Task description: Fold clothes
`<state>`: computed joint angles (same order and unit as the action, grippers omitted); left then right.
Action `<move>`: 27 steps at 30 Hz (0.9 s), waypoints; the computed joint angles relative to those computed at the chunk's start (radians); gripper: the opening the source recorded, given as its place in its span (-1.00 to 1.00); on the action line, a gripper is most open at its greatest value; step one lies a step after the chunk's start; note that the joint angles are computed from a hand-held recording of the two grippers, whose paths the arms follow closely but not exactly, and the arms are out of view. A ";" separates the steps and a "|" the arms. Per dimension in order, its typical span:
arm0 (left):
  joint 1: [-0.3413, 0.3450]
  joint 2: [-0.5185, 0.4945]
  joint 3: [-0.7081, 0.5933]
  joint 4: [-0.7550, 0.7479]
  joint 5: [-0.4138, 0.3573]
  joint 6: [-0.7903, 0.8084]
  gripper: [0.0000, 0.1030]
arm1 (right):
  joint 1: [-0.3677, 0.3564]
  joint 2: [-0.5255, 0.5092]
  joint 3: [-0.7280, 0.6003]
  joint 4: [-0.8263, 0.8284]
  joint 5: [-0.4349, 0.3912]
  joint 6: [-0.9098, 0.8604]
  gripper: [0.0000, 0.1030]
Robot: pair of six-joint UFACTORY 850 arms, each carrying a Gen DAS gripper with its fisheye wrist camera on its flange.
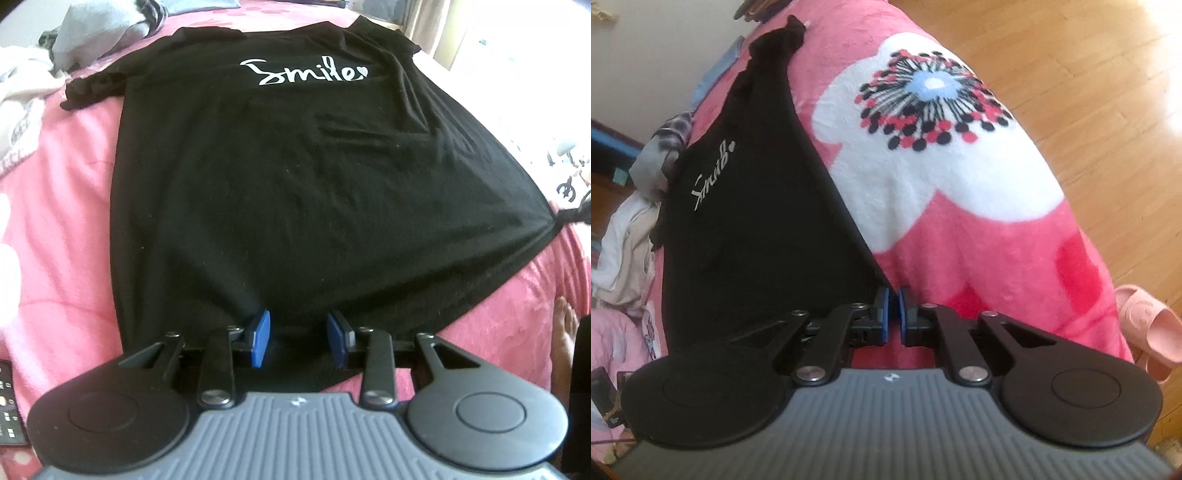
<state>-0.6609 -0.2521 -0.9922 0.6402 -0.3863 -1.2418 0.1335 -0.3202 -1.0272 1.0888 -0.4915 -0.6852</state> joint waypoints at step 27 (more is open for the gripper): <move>-0.076 -0.015 0.009 -0.062 0.114 0.384 -0.62 | 0.336 -0.048 -0.071 -0.121 -0.062 -1.292 -0.58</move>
